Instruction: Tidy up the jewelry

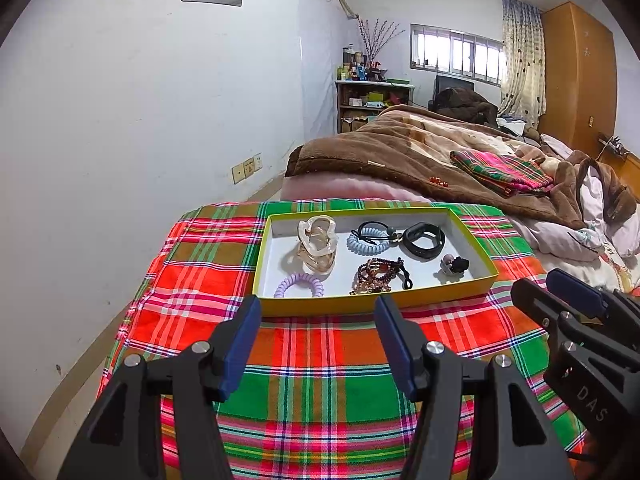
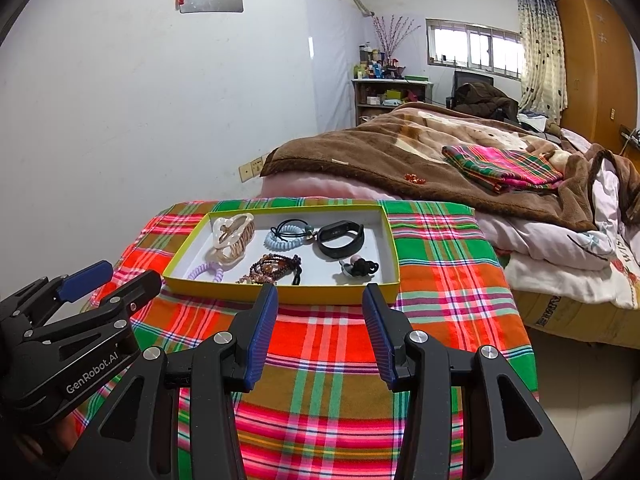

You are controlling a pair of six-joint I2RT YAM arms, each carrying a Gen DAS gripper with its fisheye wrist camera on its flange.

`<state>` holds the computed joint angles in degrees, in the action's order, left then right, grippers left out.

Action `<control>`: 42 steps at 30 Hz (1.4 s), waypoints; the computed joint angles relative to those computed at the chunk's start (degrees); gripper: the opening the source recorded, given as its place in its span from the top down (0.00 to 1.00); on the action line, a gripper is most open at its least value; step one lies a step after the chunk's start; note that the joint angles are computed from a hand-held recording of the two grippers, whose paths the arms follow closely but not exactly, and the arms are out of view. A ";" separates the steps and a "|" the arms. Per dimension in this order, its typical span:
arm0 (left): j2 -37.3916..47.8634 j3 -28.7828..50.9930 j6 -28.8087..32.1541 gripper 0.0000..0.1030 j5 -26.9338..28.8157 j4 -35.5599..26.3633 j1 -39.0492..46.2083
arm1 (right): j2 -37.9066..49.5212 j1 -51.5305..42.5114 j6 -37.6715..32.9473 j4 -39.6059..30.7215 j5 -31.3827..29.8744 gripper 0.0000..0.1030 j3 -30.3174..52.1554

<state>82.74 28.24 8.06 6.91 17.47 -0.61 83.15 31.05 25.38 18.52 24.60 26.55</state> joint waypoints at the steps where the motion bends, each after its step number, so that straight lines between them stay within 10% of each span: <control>1: 0.03 0.06 -0.05 0.41 -0.03 -0.06 -0.03 | -0.04 0.06 0.02 0.08 0.05 0.57 -0.06; 42: 0.28 0.05 -0.27 0.41 -0.33 -0.41 0.06 | 0.32 0.11 0.54 0.19 -0.34 0.57 0.05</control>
<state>83.02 28.29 7.79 6.58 17.05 -0.55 83.47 31.16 25.92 18.71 24.26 26.59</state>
